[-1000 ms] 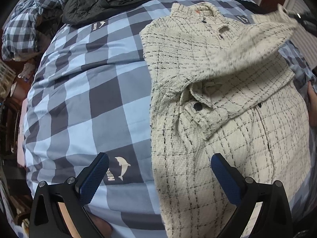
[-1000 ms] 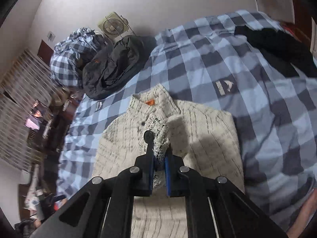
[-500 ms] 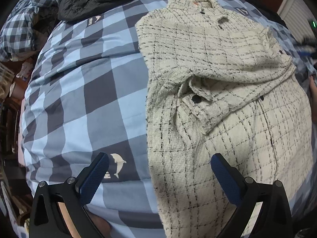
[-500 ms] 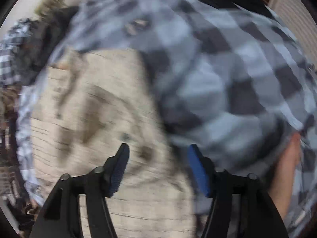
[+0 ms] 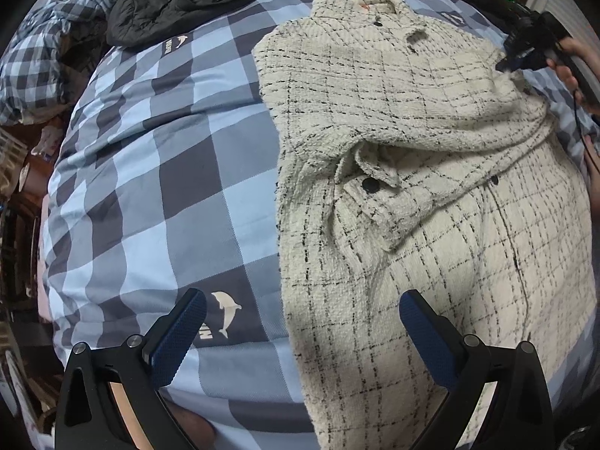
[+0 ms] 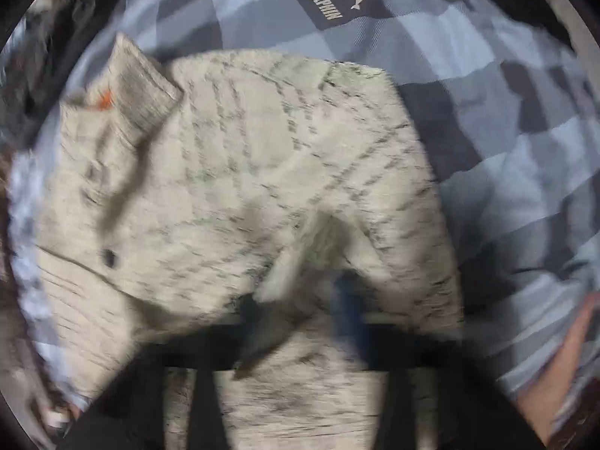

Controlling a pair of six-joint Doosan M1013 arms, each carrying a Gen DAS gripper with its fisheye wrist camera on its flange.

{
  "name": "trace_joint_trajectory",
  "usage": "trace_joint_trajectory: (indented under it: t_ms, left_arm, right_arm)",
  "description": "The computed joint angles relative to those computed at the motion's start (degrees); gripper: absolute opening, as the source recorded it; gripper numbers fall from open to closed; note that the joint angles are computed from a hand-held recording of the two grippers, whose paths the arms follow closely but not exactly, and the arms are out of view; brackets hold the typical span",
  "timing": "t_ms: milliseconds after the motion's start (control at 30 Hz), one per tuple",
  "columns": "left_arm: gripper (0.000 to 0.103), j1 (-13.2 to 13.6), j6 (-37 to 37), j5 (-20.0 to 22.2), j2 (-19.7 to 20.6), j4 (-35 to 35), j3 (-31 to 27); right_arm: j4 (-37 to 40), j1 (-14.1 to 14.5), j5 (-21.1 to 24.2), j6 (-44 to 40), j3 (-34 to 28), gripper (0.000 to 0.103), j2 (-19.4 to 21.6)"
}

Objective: Fold small clothes

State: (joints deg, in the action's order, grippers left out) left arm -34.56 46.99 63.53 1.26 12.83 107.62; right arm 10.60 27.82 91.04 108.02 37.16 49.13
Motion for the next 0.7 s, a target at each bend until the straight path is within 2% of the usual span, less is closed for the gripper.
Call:
trace_joint_trajectory:
  t_ms: [267,300,367,400,467,533,633,700]
  left_arm:
    - [0.103,0.03,-0.71,-0.14,-0.5,0.57,0.23]
    - [0.103,0.07,-0.78,-0.05,-0.45,0.51,0.19]
    - [0.103,0.07,-0.75,-0.05,-0.43,0.26,0.16]
    - [0.103,-0.03,-0.7,-0.03,-0.44,0.34,0.11]
    - [0.103,-0.27,-0.53,-0.03,-0.44,0.8,0.08]
    - [0.103,-0.35,-0.36,-0.12,-0.45,0.95,0.1]
    - [0.103,-0.04,-0.19,-0.37,-0.39,0.1,0.19]
    - [0.103,0.16,-0.14,-0.32,-0.22,-0.5,0.22]
  right_arm:
    - [9.42,-4.08,-20.93,6.18,14.51,0.007,-10.04]
    - [10.82,-4.61,-22.34,7.0,15.31,0.011,-10.3]
    - [9.88,-5.1,-21.27,10.29,14.4,0.035,-9.49]
    - [7.97,-5.33,-20.91,12.42,14.32,0.039,-9.53]
    - [4.96,-6.1,-22.87,14.35,15.78,0.041,-10.65]
    - [2.92,-6.2,-23.25,9.89,16.77,0.041,-11.66]
    - [-2.33,-4.38,-22.28,-6.18,17.92,0.041,-13.01]
    - [-6.34,-2.23,-24.06,-18.09,21.91,0.048,-15.44]
